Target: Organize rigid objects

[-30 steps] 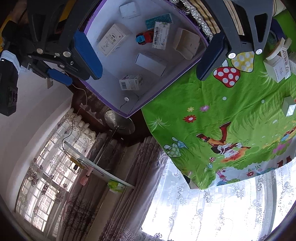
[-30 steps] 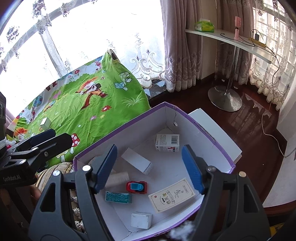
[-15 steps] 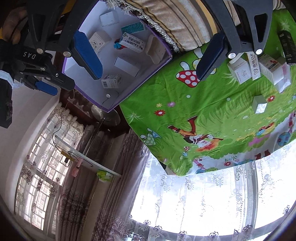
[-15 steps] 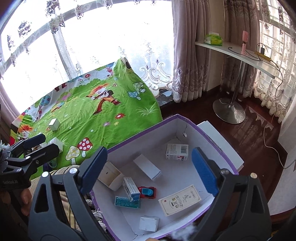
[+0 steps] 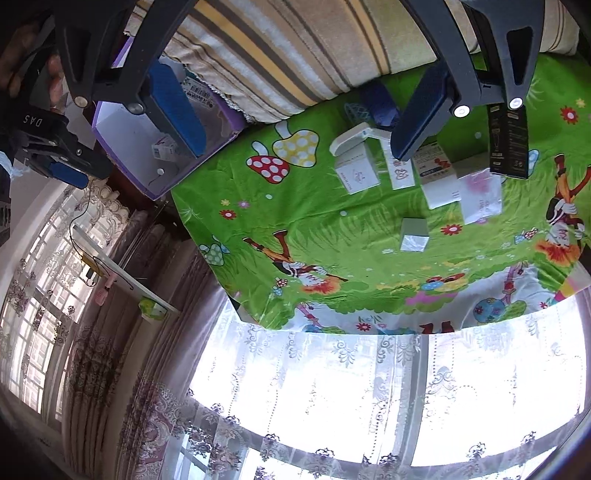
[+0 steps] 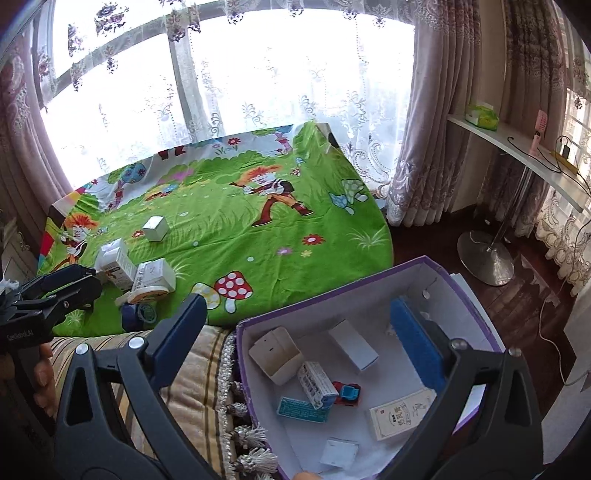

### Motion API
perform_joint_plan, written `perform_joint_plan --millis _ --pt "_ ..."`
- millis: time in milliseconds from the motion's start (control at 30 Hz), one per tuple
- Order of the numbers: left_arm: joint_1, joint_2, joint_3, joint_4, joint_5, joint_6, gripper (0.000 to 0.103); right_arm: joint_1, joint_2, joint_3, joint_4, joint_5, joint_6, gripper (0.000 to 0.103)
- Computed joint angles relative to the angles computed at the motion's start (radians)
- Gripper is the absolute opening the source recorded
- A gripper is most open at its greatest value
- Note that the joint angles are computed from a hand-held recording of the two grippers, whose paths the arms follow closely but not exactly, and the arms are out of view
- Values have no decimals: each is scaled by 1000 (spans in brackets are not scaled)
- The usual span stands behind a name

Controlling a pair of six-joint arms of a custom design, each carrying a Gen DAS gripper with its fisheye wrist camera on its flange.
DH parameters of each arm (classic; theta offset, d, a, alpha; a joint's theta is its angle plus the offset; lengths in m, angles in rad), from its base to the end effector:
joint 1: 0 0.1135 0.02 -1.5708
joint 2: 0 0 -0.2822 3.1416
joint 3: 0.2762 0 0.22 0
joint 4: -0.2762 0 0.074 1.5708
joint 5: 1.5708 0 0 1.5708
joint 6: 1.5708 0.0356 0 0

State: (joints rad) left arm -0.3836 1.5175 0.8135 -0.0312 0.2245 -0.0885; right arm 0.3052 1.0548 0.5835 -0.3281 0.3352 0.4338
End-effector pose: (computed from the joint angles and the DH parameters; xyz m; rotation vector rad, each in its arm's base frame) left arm 0.2620 -0.1143 0.2311 0.4584 2.2898 -0.4978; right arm 0.1672 0.0404 0.2392 0.3067 2.2942 -0.0257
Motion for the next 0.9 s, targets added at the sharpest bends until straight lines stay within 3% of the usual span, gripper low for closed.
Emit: perform_joint_plan --millis 167,467,900 --pt "155 -36 -50 9 34 47 101 114 91 25 62 -3 19 100" --pt "388 47 -8 -51 82 159 101 229 285 127 121 -6 -3 100" --pt "465 312 188 -177 16 227 99 304 580 392 98 -45 -64 100"
